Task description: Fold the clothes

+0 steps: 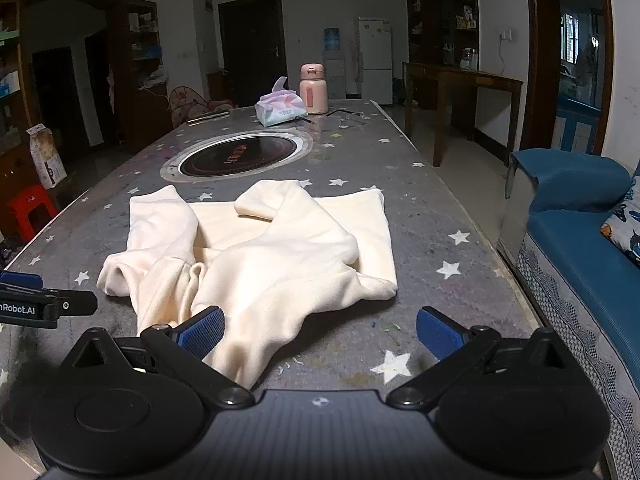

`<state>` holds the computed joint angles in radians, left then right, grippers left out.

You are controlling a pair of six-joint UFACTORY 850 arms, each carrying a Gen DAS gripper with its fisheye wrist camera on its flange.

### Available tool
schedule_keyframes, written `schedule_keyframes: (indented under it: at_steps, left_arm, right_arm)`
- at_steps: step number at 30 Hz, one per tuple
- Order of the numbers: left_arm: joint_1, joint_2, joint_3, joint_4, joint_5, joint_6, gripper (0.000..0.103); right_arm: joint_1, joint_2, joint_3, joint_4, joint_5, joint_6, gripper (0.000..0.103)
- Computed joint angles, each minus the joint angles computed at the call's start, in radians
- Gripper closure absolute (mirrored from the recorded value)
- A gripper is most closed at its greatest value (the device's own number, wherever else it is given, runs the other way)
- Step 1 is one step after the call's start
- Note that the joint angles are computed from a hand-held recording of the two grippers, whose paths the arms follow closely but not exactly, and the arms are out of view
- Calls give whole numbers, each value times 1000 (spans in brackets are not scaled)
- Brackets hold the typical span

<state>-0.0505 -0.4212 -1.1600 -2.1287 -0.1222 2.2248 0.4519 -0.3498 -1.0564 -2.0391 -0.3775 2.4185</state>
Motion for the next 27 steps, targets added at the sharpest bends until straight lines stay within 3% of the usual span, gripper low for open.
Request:
schedule_keyframes:
  at_steps: [27]
  left_arm:
    - [-25,-40,-93,452,-29,-413,0]
  right_arm:
    - [-23,-23,-34,-66,32,61,2]
